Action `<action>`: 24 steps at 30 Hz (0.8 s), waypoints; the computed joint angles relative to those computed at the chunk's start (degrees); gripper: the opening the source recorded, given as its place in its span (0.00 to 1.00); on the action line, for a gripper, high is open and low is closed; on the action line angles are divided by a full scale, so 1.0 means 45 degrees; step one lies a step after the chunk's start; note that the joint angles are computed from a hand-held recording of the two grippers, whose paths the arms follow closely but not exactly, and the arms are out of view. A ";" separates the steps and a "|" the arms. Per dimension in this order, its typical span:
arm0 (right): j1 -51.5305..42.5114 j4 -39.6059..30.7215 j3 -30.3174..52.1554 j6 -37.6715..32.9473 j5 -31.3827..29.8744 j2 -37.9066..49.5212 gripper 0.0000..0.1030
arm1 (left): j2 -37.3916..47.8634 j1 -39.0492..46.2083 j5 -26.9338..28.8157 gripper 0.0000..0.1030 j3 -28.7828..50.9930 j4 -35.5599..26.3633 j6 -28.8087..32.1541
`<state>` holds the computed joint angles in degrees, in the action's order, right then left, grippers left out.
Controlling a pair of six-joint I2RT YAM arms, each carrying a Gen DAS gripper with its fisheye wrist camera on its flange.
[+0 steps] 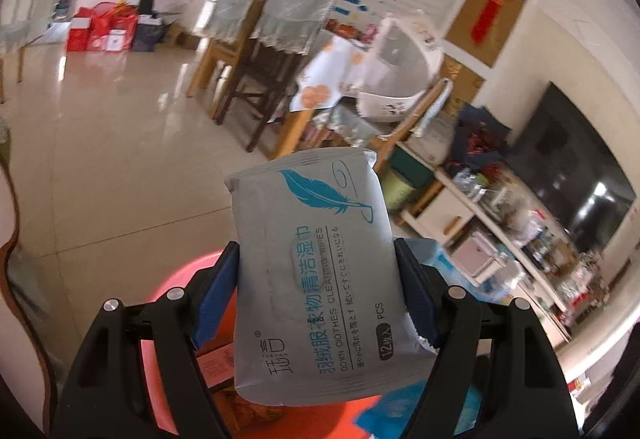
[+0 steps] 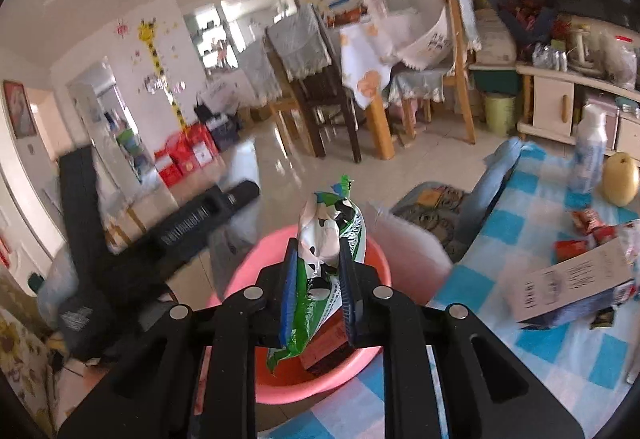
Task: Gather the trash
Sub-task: 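Carry wipes packet and green wrapper to the pink basin and release, then move both tools back over the table toward the remaining cartons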
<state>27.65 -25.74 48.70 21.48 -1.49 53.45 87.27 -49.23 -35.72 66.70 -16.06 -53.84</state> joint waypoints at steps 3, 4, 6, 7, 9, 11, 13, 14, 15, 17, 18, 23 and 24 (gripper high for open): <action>-0.0138 0.0280 -0.0199 0.0443 -0.0182 0.1300 0.41 | 0.0189 0.0301 0.0108 0.75 0.0064 -0.0602 -0.0484; -0.0526 0.0408 -0.0486 0.0698 -0.0627 0.1216 0.47 | 0.0207 0.0399 0.0160 0.77 -0.0067 -0.0508 -0.0610; -0.1165 0.0561 -0.1074 0.1131 -0.1015 0.0530 0.66 | 0.0166 0.0348 -0.0152 0.80 -0.0285 -0.0191 -0.0552; -0.1387 0.0503 -0.1228 0.1172 -0.1029 0.0208 0.68 | 0.0261 0.0177 -0.0619 0.82 -0.0188 -0.0106 -0.0225; -0.1936 0.0062 -0.1474 0.0980 -0.0803 -0.0622 0.71 | 0.0410 0.0003 -0.1105 0.86 -0.0112 0.0297 0.0499; -0.2361 -0.0569 -0.1509 0.0733 -0.0449 -0.1316 0.79 | 0.0464 -0.0268 -0.1352 0.87 -0.0215 0.1010 0.1139; -0.2499 -0.1054 -0.1530 0.0423 0.0032 -0.1932 0.80 | 0.0554 -0.0491 -0.1432 0.87 -0.0312 0.1791 0.1746; -0.2463 -0.1193 -0.1627 0.0093 0.0455 -0.2245 0.80 | 0.0609 -0.0603 -0.1531 0.87 -0.0323 0.2056 0.1944; -0.2250 -0.1342 -0.1695 -0.0164 0.0971 -0.2504 0.80 | 0.0664 -0.0761 -0.1686 0.87 -0.0288 0.2275 0.2124; -0.1690 -0.1543 -0.1906 -0.0630 0.2154 -0.2955 0.81 | 0.0795 -0.0980 -0.1791 0.87 -0.0252 0.2784 0.2606; -0.1545 -0.1636 -0.2017 -0.0766 0.2455 -0.3188 0.83 | 0.0890 -0.1081 -0.1788 0.87 -0.0179 0.2959 0.2864; -0.0947 -0.1932 -0.2500 -0.1575 0.3904 -0.4384 0.94 | 0.1114 -0.1336 -0.1394 0.87 0.0156 0.3078 0.3582; -0.0815 -0.2050 -0.2498 -0.1688 0.4172 -0.4490 0.95 | 0.1174 -0.1342 -0.1314 0.87 0.0346 0.2783 0.3640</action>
